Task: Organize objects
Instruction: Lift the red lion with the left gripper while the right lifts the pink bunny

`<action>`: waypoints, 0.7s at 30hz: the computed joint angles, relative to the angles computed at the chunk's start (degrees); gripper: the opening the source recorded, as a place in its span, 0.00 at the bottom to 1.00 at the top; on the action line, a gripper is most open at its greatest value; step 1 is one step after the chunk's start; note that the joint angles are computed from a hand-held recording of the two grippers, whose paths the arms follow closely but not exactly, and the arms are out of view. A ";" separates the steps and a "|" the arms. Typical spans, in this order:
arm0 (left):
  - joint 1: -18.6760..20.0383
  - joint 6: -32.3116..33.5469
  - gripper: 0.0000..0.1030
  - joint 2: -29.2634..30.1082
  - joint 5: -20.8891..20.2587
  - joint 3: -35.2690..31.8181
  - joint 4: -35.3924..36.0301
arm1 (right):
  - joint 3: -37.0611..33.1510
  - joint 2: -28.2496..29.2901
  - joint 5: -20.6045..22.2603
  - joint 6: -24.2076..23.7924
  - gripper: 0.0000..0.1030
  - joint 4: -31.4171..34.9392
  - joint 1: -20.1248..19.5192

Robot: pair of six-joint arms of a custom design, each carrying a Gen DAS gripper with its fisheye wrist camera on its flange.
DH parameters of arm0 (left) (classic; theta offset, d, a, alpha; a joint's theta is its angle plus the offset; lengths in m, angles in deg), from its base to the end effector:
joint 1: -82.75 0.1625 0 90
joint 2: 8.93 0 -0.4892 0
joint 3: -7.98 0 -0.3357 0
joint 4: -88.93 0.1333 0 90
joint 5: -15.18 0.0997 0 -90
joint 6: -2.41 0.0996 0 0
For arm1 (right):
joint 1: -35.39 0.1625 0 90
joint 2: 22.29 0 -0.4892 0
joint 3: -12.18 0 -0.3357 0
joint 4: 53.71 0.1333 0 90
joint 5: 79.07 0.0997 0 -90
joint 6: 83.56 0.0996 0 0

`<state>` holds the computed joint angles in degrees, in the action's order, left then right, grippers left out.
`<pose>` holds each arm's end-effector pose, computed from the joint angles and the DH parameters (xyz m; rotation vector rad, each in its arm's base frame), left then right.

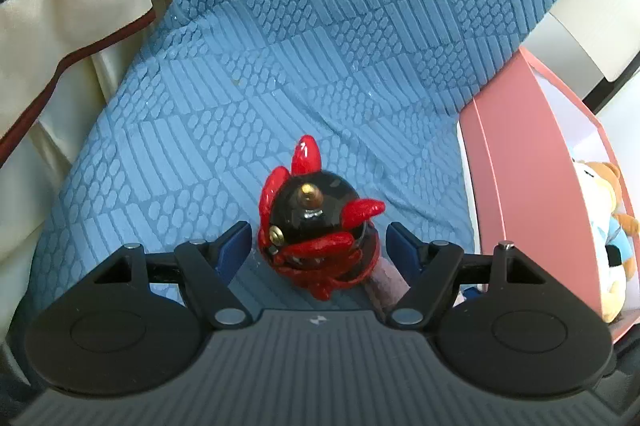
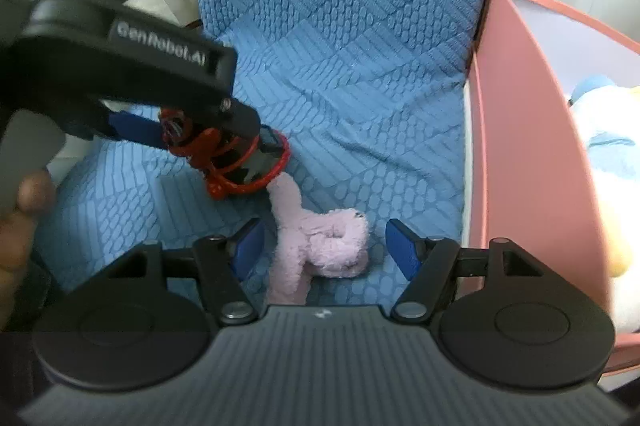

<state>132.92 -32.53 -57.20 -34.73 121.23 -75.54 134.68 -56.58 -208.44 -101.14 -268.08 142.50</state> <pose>-0.2189 -0.5707 0.1647 0.0320 2.5845 -0.7427 0.2261 -0.4960 0.0992 0.4388 -2.3259 0.7640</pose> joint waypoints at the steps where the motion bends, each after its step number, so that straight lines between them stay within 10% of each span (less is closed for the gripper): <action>1: 0.11 -0.13 0.76 0.02 -0.02 0.08 -0.42 | -0.09 0.18 0.13 0.02 0.66 0.27 -0.13; 6: 0.78 -0.55 0.75 0.45 -0.39 0.04 -2.80 | -0.37 0.95 -0.80 1.90 0.47 0.01 -0.05; 21: -0.95 2.37 0.63 0.91 2.91 1.30 -7.09 | 0.23 -0.36 -1.99 6.26 0.47 1.89 0.82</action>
<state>131.97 -30.16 -56.29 -31.82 122.53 -82.63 134.91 -56.94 -210.42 -94.88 -266.19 143.32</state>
